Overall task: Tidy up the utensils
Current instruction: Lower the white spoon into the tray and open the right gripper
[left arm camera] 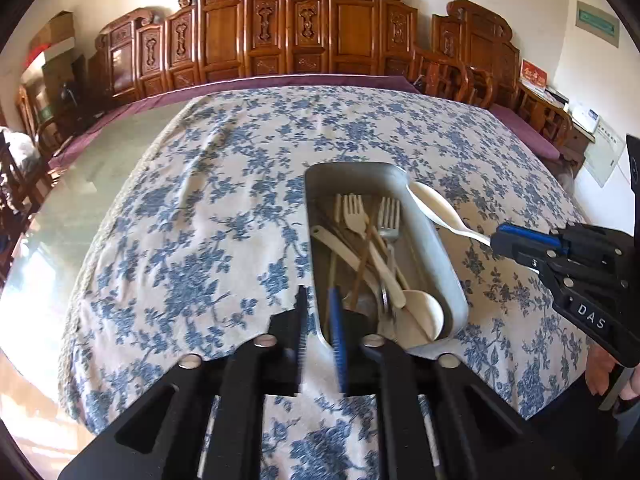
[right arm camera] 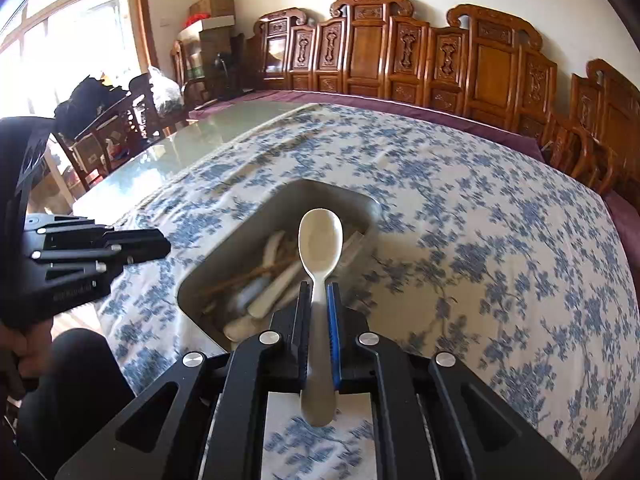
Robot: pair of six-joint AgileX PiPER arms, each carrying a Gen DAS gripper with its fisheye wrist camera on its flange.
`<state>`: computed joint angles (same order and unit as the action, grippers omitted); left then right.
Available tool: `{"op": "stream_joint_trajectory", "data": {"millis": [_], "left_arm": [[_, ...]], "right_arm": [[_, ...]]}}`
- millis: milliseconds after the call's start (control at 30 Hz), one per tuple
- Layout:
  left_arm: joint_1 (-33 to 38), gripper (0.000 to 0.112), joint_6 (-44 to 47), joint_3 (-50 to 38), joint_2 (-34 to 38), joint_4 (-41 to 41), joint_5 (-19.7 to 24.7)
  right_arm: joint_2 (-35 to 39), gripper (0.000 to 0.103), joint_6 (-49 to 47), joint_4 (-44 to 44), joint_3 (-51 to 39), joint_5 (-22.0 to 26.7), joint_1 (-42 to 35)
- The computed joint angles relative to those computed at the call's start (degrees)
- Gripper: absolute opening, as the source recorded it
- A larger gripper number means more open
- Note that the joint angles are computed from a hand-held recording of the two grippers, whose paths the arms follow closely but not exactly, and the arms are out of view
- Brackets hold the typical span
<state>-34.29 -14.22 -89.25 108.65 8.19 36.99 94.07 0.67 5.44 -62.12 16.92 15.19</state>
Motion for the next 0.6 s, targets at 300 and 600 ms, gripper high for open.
{"op": "stream_joint_trajectory", "data": {"millis": [300, 600], "left_arm": [[1.49, 0.058, 0.81, 3.78, -2.49, 0.08, -2.61], [2.83, 0.069, 1.67, 4.98, -2.06, -1.12, -2.97]], "right_arm": [[7.91, 0.01, 6.72, -4.37, -9.57, 3.45, 2.78], [17.31, 0.01, 12.91, -8.66, -18.79, 7.44, 3.01]]}}
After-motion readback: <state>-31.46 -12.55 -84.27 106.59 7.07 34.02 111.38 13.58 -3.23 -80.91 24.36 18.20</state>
